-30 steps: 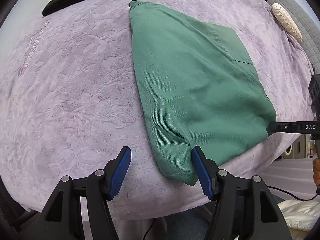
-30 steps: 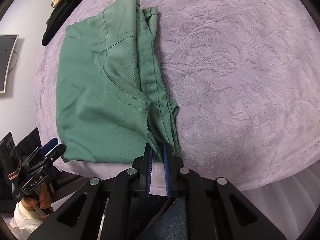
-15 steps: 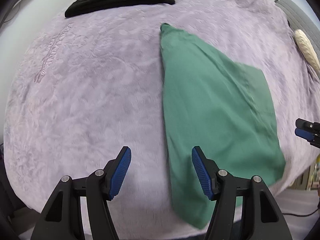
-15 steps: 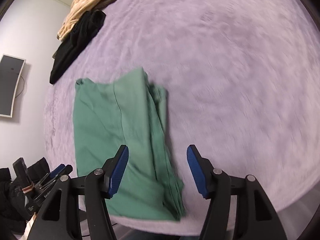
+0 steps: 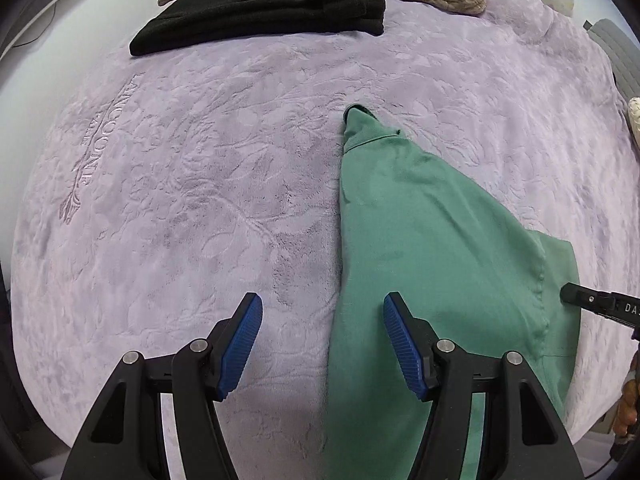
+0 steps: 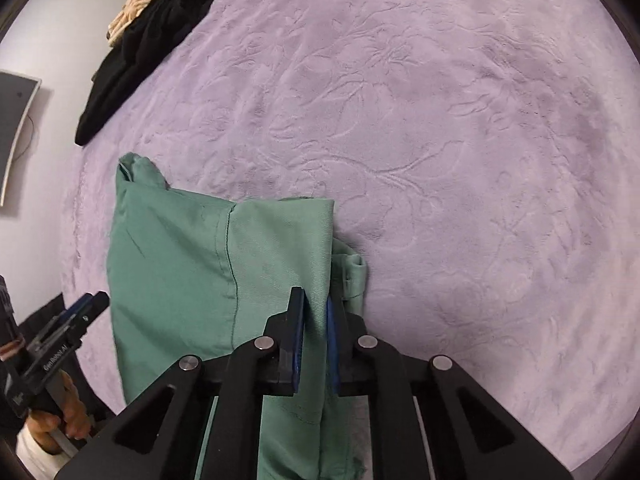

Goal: Fold small clothes

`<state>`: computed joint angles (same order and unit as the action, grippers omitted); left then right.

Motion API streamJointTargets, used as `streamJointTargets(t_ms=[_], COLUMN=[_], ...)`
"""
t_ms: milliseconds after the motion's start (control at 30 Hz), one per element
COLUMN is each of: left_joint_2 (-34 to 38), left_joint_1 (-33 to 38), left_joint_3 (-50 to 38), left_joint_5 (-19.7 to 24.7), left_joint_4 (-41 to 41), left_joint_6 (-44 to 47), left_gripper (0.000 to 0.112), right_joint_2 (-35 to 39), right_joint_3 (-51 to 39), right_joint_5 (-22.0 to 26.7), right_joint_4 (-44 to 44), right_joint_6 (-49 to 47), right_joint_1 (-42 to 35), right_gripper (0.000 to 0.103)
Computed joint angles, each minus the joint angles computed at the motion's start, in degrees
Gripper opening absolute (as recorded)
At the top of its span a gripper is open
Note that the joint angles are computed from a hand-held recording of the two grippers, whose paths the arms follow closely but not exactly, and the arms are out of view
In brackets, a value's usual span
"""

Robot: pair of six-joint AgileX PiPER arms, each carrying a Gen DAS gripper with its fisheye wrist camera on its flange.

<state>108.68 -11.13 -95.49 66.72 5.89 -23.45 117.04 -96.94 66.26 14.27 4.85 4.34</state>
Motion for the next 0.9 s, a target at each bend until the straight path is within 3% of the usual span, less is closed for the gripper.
streamJointTargets(t_ms=[133,200,367,700,900], left_joint_2=[2.20,2.81,1.14,-17.51,-25.21], left_joint_1=[-0.16,-1.32,-0.20,-0.51,-5.83], left_joint_3=[0.50,0.49,0.79,16.83,28.69], left_joint_5=[-1.04,-1.18,0.57,1.17,1.62], left_joint_4=[-0.21,2.62,1.92,-10.06,-10.49], left_joint_6=[-0.15,-1.37,2.01,17.95,18.15], left_gripper=[0.065,0.079,0.079,0.079,0.079], right_joint_2=[2.81,1.10,-6.10,-25.79,-31.52], right_joint_3=[1.33,3.29,7.20,25.35,36.41], right_joint_5=[-1.40,-2.14,-0.37,2.52,1.24], right_joint_4=[-1.85,1.37,1.53,10.03,5.17], right_joint_6=[2.60,1.02,-3.05,-11.29,-9.84], right_joint_1=[-1.49,-3.23,-4.92,-2.24,0.65], right_gripper=[0.011,0.011,0.011,0.011,0.011])
